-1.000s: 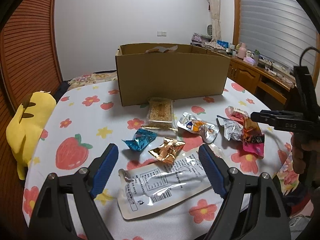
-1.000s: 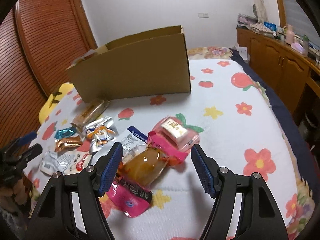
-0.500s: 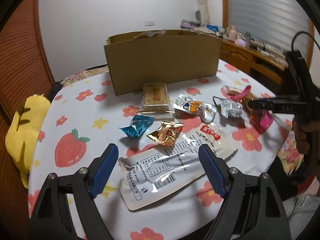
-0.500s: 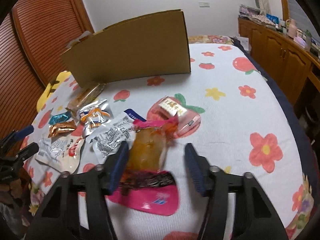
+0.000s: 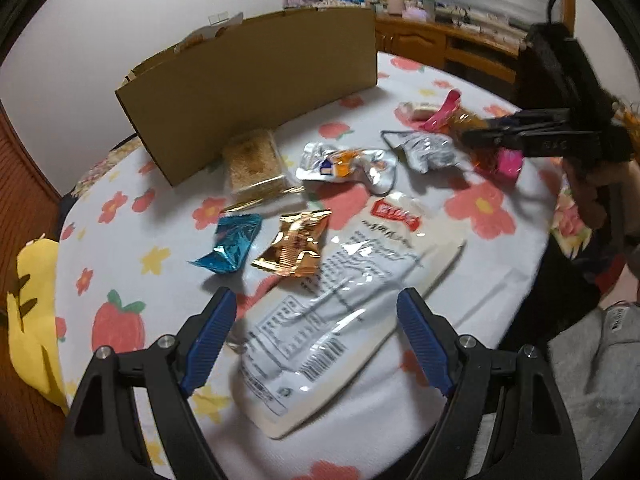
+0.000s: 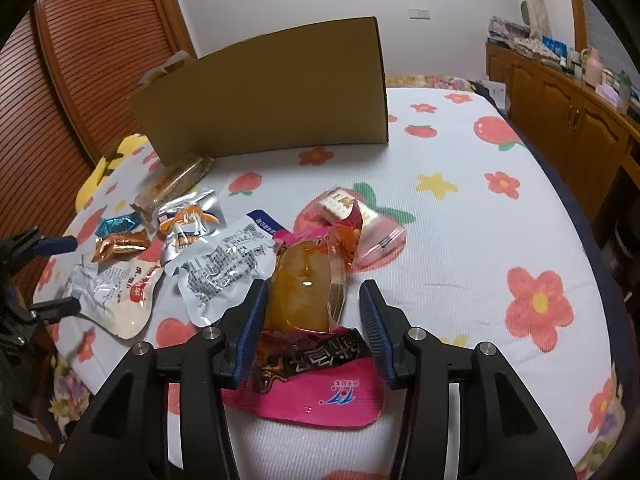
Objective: Organize snacks
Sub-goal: 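Grasp the long white snack bag with the left tool and lift it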
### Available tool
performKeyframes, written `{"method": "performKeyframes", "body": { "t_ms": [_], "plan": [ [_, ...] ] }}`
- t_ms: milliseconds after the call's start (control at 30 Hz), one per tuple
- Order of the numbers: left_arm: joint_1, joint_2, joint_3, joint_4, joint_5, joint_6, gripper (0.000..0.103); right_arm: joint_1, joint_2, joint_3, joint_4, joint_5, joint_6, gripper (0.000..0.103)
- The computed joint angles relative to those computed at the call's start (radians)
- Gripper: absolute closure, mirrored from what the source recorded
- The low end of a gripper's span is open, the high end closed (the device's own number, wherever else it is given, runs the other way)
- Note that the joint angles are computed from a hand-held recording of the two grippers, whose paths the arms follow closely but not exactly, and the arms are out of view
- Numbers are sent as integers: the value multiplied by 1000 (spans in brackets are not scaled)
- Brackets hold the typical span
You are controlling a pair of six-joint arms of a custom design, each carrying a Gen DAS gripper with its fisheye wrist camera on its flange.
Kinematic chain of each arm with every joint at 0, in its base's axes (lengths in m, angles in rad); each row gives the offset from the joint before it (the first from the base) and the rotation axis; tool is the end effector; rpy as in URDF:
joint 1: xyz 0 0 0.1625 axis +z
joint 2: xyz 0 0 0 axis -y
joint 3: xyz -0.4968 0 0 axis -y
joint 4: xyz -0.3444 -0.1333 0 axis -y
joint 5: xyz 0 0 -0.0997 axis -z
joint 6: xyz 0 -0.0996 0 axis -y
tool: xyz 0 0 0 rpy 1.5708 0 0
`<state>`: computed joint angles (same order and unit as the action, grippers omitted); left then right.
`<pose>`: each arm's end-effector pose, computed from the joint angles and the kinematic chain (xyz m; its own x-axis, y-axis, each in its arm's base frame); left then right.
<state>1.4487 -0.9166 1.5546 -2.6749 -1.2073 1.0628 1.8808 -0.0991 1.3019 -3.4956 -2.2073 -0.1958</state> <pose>0.0810 -0.7251 0.3133 -0.3657 0.7529 -0.5472 0.8805 0.4704 0.0589 0.2981 -0.6879 -0.1039 -0.8242 -0.0127 0.5661 -0.3969 0.7261 -0.5615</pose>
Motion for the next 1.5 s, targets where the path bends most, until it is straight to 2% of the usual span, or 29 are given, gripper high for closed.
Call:
{"method": "performKeyframes", "body": {
  "t_ms": [100, 200, 300, 467, 667, 767, 867, 1000, 1067, 1200, 1300, 1500],
  "plan": [
    [1, 10, -43, 95, 4, -6, 20, 0, -1, 2, -4, 3, 1, 56],
    [-4, 15, -55, 127, 13, 3, 20, 0, 1, 0, -7, 1, -3, 56],
    [-9, 26, -75, 184, 27, -8, 13, 0, 1, -1, -8, 2, -5, 56],
    [-21, 37, -68, 191, 46, 8, 13, 0, 2, 0, -9, 3, -6, 56],
    [-26, 61, -112, 258, 50, -96, 11, 0, 2, -1, -11, 5, -6, 55],
    [-22, 59, -122, 285, 37, -125, 19, 0, 1, 0, -10, 7, -5, 55],
    [-22, 43, -95, 268, 29, -129, 33, 0, -2, 2, -8, 11, -3, 55],
    [-20, 19, -55, 235, 22, -131, 44, 0, -4, 4, -6, 13, 0, 55],
    [-19, 11, -39, 212, 14, -130, 55, -1, -4, 4, -6, 13, -1, 55],
    [-12, 2, -12, 161, -4, -143, 58, -1, -7, 7, -1, 16, -5, 56],
    [-4, -8, 1, 149, -36, -161, 59, 0, -15, 18, 8, 24, -12, 61],
    [8, -30, 39, 120, -106, -211, 59, 4, -31, 45, 28, 32, -19, 63]
  ]
}}
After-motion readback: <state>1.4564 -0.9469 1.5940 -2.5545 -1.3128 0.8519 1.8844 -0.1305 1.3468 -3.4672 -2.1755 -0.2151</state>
